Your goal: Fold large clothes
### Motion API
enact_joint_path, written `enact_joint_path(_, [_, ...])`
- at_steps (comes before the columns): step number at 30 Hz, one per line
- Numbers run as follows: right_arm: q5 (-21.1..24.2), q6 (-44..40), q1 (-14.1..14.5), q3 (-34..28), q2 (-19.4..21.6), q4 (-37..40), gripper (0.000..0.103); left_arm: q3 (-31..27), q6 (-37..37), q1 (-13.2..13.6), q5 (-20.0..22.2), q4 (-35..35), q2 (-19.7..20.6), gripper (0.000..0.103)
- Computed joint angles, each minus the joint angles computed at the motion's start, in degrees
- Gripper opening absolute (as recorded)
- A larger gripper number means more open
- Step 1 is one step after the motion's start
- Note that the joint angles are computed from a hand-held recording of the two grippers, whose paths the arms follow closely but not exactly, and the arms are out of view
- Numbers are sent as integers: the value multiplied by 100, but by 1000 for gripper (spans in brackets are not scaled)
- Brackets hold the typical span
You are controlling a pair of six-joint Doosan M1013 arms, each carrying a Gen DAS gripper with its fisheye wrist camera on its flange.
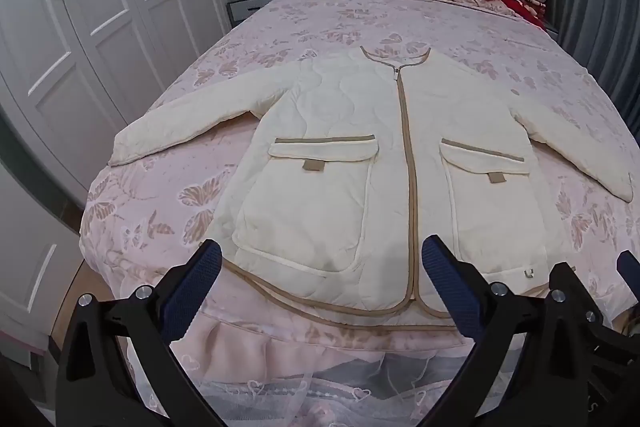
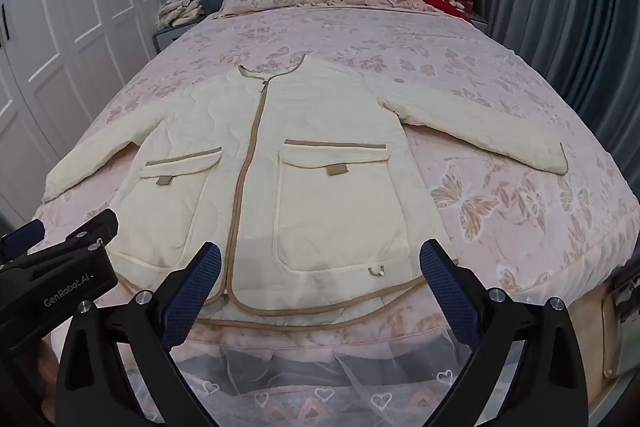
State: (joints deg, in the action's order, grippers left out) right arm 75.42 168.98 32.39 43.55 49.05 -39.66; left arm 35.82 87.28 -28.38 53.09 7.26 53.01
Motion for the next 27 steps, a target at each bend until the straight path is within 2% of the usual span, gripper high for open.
enact_joint_path(10, [24,-90,-16,-76,46,53,98,-137,15,34,115,-13,70,98])
enact_joint_path(11, [83,-129,-7,-146,81,48,98,17,-8,-14,-23,96,-6,98])
enact_joint_path(27, [141,-244,-30,-254,115,79,98,-23,-2,3,6,90,22,98])
